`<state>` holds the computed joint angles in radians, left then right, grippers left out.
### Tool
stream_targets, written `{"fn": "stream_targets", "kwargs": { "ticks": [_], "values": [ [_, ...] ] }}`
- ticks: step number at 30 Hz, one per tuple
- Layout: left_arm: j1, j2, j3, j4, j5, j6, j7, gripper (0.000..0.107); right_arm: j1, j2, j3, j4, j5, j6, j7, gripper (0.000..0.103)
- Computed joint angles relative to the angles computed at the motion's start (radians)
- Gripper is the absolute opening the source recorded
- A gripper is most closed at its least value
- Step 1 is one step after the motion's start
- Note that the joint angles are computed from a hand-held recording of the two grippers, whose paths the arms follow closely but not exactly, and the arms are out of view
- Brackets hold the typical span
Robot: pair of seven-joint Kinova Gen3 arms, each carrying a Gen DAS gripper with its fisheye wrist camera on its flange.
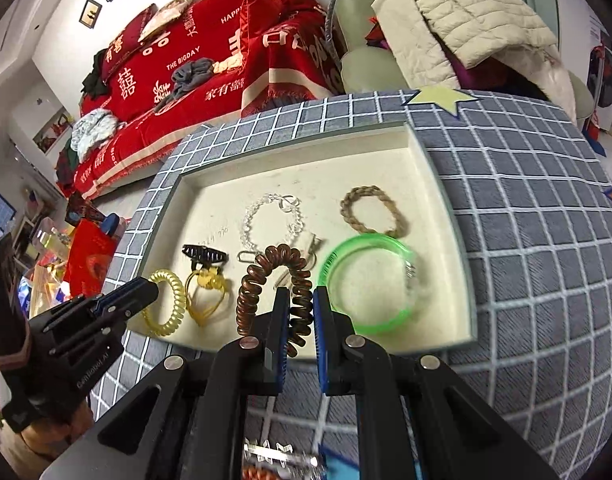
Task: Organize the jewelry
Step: 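Carry both coil hair ties over into the white tray, then open the right tool beside the crystal bracelet while the left tool releases the yellow coil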
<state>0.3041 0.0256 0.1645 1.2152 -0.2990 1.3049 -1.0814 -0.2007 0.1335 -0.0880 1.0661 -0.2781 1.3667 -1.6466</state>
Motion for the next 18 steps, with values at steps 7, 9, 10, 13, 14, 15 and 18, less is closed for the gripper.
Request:
{"fn": "stream_targets", "kwargs": {
  "ticks": [7,9,10,13,14,15,18],
  "values": [
    [0.008,0.047,-0.014,-0.020,-0.028,0.009,0.006,0.030,-0.054,0.052,-0.011,-0.041,0.083,-0.012,-0.036,0.013],
    [0.023,0.062,-0.013,-0.024,-0.060,0.014,0.010,0.030,-0.068,0.065,-0.011,-0.051,0.107,-0.012,-0.046,0.013],
    [0.031,0.067,-0.014,-0.023,-0.075,0.015,0.012,0.030,-0.073,0.075,-0.011,-0.058,0.113,-0.008,-0.050,0.013],
    [0.047,0.078,-0.018,-0.023,-0.095,0.015,0.009,0.030,-0.085,0.095,-0.012,-0.072,0.129,-0.002,-0.054,0.013],
    [0.051,0.082,-0.020,-0.021,-0.095,0.014,0.005,0.030,-0.091,0.098,-0.013,-0.073,0.139,-0.002,-0.053,0.013],
    [0.055,0.085,-0.021,-0.022,-0.098,0.016,0.004,0.030,-0.100,0.100,-0.013,-0.072,0.153,-0.004,-0.054,0.013],
    [0.061,0.093,-0.026,-0.021,-0.094,0.019,0.005,0.030,-0.112,0.104,-0.014,-0.062,0.169,-0.008,-0.056,0.013]
  ]
}}
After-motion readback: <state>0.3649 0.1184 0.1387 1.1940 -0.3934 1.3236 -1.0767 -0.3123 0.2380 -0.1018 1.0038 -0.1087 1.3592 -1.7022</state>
